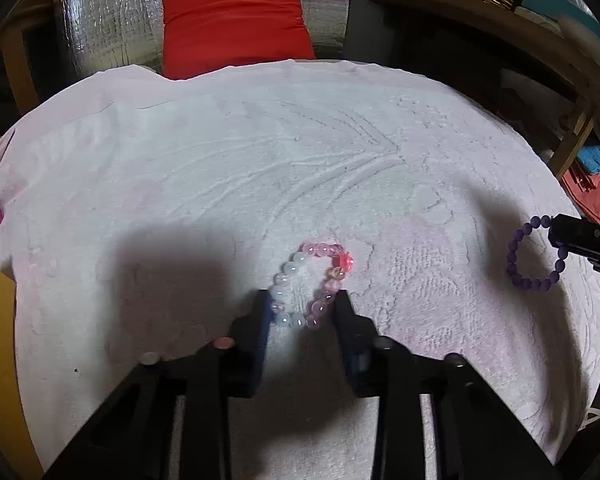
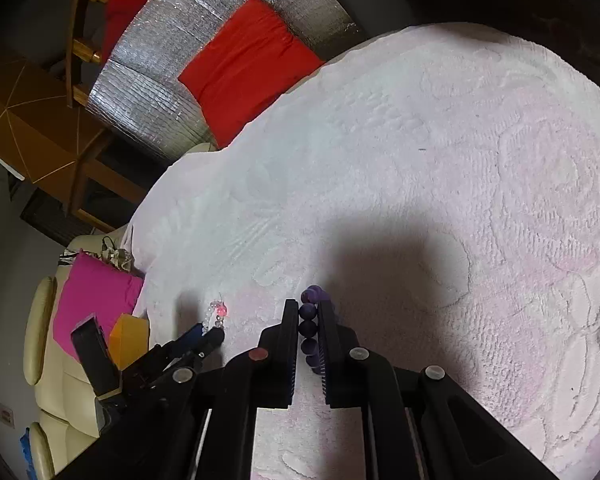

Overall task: Organize jewelry
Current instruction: 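Grasp the pink-white bracelet with the left tool while the right tool grasps the purple bracelet, then lift both bracelets and carry them toward the orange box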

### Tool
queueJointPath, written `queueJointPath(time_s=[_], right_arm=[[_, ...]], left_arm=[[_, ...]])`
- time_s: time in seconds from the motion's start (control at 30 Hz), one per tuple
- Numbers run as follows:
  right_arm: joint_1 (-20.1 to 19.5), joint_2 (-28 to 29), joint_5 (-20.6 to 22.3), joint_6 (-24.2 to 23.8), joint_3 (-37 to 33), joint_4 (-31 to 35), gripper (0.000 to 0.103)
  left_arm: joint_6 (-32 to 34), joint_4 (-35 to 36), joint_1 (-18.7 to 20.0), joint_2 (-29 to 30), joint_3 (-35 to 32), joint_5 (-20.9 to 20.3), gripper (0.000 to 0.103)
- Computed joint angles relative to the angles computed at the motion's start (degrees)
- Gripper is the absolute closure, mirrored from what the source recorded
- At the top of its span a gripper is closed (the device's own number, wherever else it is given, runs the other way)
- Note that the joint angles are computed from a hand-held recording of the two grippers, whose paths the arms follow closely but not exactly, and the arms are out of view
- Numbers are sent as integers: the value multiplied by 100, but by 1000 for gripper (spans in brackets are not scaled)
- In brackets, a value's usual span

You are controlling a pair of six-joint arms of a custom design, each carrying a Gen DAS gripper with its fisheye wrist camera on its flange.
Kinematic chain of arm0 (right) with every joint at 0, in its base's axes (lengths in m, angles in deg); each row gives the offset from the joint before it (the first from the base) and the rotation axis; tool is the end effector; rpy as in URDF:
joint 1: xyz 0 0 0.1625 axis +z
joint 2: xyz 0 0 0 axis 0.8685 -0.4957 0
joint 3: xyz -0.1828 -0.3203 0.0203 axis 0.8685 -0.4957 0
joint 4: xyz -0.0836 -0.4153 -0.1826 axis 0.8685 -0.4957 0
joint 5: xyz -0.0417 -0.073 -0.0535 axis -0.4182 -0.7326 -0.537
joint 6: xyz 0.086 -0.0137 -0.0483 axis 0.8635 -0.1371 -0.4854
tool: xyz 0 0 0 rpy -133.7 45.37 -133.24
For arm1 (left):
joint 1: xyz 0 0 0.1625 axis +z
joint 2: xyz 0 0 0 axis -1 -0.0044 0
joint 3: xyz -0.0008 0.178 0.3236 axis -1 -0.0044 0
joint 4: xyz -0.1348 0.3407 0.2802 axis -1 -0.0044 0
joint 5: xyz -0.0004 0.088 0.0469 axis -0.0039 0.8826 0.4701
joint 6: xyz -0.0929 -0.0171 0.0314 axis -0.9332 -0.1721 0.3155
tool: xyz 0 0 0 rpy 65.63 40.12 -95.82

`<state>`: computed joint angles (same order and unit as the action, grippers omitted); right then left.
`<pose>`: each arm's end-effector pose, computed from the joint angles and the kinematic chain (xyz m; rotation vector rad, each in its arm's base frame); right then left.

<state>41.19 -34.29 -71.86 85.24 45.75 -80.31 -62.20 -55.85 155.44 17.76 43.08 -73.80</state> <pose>0.2588 -0.7513 0.1106 -0.1471 -2.8183 0.9918 -0.1539 -0.8106 0.2209 0.6660 2.3861 -0.5716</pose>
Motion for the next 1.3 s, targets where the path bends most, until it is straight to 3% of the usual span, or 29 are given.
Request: queueJointPath(time_s=[0.03, 0.13, 0.4, 0.5, 0.97, 1.3], right_arm=[[1, 5, 20, -15, -8, -6, 93], [6, 0, 183, -56, 3, -7, 93], [-17, -40, 1068, -35, 115, -64, 93], [-30, -6, 1199, -11, 117, 6, 93], [65, 335, -198, 139, -454, 1414, 89], [145, 422, -533, -141, -470, 1330, 90]], left_arm=[[-9, -2, -4, -26, 36, 21, 86], [-84, 92, 10, -102, 85, -37, 94], [-389, 247, 18, -614, 608, -104, 95], [-348, 150, -4, -852, 904, -5, 95], [-173, -2, 11, -1049, 1227, 351, 95], [38, -349, -132, -1141, 1523, 750, 95]])
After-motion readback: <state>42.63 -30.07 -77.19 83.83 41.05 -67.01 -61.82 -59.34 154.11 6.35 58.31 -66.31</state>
